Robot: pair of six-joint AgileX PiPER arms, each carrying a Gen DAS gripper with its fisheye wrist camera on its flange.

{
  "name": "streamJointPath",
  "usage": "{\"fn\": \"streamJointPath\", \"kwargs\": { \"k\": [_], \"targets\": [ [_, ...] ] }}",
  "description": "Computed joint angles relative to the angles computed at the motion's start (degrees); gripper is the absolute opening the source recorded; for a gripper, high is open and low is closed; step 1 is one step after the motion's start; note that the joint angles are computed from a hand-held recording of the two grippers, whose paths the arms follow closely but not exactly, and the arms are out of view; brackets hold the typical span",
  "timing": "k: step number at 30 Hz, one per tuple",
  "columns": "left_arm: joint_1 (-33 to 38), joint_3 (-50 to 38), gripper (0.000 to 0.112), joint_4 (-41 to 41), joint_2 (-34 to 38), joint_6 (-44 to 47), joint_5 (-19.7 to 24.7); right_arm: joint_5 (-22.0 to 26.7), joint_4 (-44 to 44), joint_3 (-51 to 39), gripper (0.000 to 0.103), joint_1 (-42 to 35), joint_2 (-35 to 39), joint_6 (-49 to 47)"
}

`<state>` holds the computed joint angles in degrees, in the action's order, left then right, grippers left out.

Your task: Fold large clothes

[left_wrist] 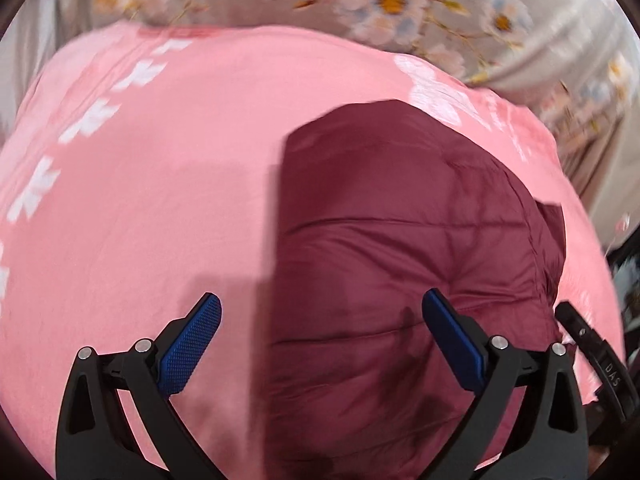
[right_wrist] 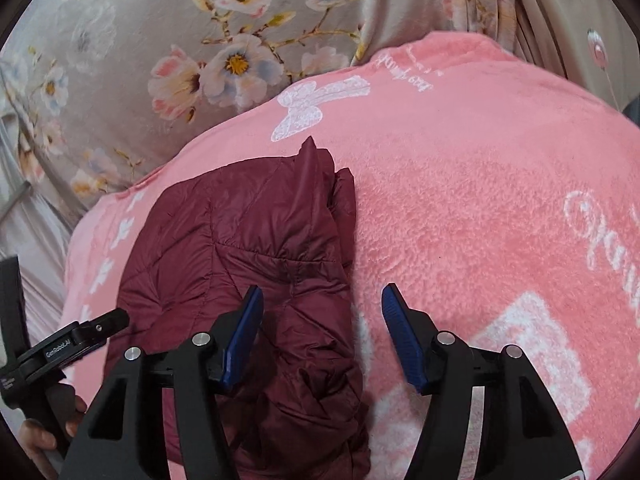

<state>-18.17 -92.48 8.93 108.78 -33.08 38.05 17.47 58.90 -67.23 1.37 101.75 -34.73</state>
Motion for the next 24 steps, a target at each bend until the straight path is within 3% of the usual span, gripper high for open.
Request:
{"fn": "streamJointPath", "kwargs": {
  "k": [3, 6, 13, 16, 19, 21, 24],
  "targets": [
    [5.19, -2.40, 0.098, -16.13, 2.80, 8.93, 2.96, 7.63, 1.14, -4.93, 0.065, -2.21, 4.74, 1.88],
    [8.53, -0.52, 0.098, -30.02, 4.16, 17.88, 2.44, 11.25, 12.51, -4.31, 0.070, -4.23, 6.82, -5.77],
    [6.29, 2.26, 0.098, -31.09, 3.81, 21.25, -3.33, 15.48, 24.25, -2.47, 0.073, -4.97, 7.18, -18.16],
    [4.78, 1.23, 0.098, -30.33, 4.50, 22.09, -4.08, 16.78, 23.79, -3.87, 0.073, -4.67, 7.90, -18.23],
    [2.21, -0.97, 0.094, -23.38, 5.10, 17.49, -3.69, 19.61, 20.68, -7.51, 0.056, -4.65, 10.09, -13.98],
    [0.01, -1.85, 0.088, -15.89, 4.79, 11.98, -3.21, 20.13, 20.64, -8.08, 0.039, -4.80, 10.03, -12.64],
    [-1.65, -3.11, 0.068, -10.39, 3.67, 9.59, -1.85, 17.02, 15.34, -8.22, 0.023, -3.22, 6.83, -8.53]
  ]
}}
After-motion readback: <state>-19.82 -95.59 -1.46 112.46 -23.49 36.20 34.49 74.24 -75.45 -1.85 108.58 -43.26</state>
